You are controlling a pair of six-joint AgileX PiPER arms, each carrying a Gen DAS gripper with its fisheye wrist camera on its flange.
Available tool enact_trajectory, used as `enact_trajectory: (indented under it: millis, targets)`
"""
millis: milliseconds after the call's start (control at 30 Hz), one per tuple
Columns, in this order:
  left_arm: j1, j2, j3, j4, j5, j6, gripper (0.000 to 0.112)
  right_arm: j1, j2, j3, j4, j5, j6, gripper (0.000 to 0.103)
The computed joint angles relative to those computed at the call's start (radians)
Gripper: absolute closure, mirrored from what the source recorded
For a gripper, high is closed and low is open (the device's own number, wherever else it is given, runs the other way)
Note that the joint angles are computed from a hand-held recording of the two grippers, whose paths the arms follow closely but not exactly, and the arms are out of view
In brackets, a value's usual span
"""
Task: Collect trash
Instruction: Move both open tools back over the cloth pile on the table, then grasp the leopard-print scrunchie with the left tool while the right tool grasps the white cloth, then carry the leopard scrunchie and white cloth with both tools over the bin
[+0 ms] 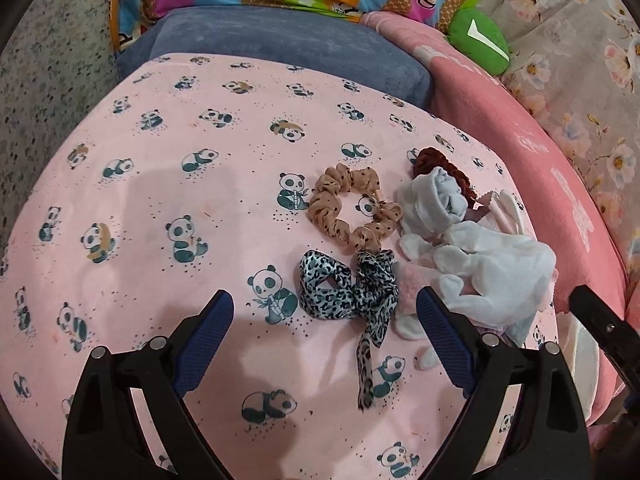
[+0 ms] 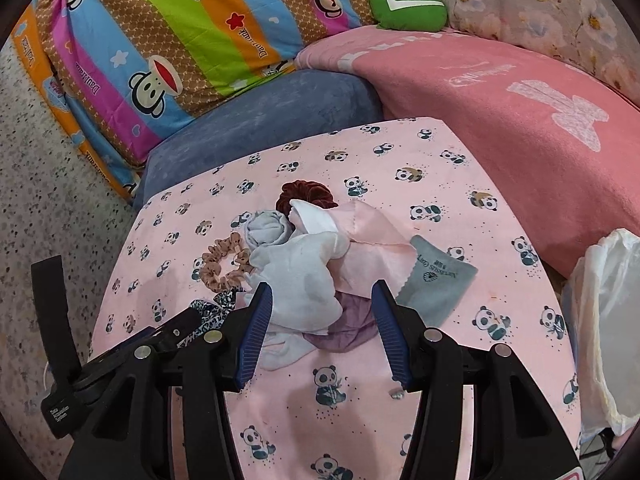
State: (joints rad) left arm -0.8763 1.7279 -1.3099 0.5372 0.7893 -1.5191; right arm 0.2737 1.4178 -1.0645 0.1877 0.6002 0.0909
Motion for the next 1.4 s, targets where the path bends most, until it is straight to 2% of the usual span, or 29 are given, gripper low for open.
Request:
enact_trajectory:
  millis: [100, 200, 267, 300, 367, 433, 467, 567, 833, 1067, 1267, 1400]
  targets:
    - [0.016, 0.010, 0.008, -0.032, -0.045, 0.033, 0.031, 0.017, 0.052, -0.024, -0.010, -0.009, 0.017, 0.050]
    - [0.039, 0.016, 0.026, -0.093, -0.104, 0.086, 0.048, 0.036, 0.090, -0.039, -0.017, -0.016, 0.022, 0.054]
    - [0.047, 0.016, 0.041, -0.122, -0.137, 0.106, 0.059, 0.047, 0.106, -0.046, -0.017, -0.015, 0.020, 0.063]
    - [0.044, 0.017, 0.042, -0.113, -0.139, 0.101, 0.060, 0.052, 0.112, -0.049, -0.024, -0.015, 0.024, 0.070]
    - [0.043, 0.014, 0.046, -0.121, -0.158, 0.116, 0.075, 0.049, 0.116, -0.045, -0.008, -0.015, 0.005, 0.080]
    - [0.044, 0.009, 0.051, -0.141, -0.174, 0.129, 0.083, 0.050, 0.118, -0.044, -0.004, -0.011, -0.003, 0.093]
    - [0.042, 0.004, 0.053, -0.138, -0.177, 0.124, 0.091, 0.049, 0.115, -0.040, 0.003, -0.012, -0.012, 0.095]
    - [0.023, -0.008, 0.043, -0.105, -0.143, 0.090, 0.098, 0.053, 0.078, -0.018, -0.003, -0.026, -0.019, 0.097]
    - [-0.037, -0.042, -0.022, -0.029, -0.037, 0.030, 0.103, 0.043, -0.062, -0.013, 0.014, -0.001, -0.043, 0.097]
    - [-0.131, -0.036, -0.178, 0.050, 0.102, 0.030, 0.103, -0.009, -0.183, -0.047, 0.056, 0.056, -0.083, 0.097]
    - [-0.202, 0.028, -0.369, 0.091, 0.203, 0.089, 0.103, -0.128, -0.290, -0.081, 0.138, 0.124, -0.173, 0.097]
    - [-0.248, 0.112, -0.549, 0.101, 0.272, 0.162, 0.103, -0.283, -0.345, -0.110, 0.263, 0.196, -0.301, 0.097]
